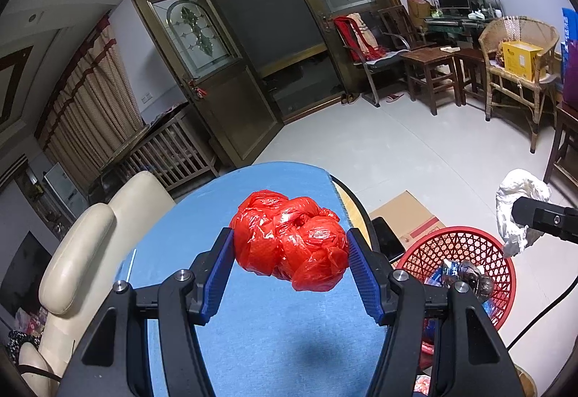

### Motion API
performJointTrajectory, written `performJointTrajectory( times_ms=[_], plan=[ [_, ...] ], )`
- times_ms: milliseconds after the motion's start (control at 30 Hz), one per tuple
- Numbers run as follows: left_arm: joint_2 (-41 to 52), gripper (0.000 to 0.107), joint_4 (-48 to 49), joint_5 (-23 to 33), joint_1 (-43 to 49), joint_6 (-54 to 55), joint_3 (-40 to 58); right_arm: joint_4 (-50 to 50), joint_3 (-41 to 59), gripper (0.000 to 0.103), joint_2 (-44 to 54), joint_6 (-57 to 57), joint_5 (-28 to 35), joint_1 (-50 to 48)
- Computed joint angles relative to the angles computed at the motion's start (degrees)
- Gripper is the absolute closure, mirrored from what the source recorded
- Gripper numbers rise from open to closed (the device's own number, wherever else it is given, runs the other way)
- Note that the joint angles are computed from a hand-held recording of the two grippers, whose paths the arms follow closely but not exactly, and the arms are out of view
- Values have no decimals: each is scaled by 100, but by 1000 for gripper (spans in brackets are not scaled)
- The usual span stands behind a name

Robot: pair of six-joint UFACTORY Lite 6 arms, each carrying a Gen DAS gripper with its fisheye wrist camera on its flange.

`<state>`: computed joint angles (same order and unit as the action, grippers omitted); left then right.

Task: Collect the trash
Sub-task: 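Carry the white paper and red bag over the red wastebasket with both grippers, then open both grippers to drop the paper and red bag into the wastebasket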

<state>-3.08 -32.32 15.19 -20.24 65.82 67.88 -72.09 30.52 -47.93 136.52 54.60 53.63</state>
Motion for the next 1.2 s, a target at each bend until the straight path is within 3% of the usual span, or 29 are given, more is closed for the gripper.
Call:
performJointTrajectory(
  times_ms=[667,833,1033,1200],
  plan=[
    [103,43,1395,-218,-695,-1289,-145,344,-503,75,-898,-183,617,222],
    [253,43,1674,-187,-943,-1568,-167,626,-712,75,-1211,-409,439,-130],
    [408,42,1406,-25,-1180,-1256,-187,1009,-984,73,-1533,-793,203,-659],
    [659,41,195,528,-1204,-39,-58,1365,-1248,73,-1606,-1233,-321,-1403]
  ],
)
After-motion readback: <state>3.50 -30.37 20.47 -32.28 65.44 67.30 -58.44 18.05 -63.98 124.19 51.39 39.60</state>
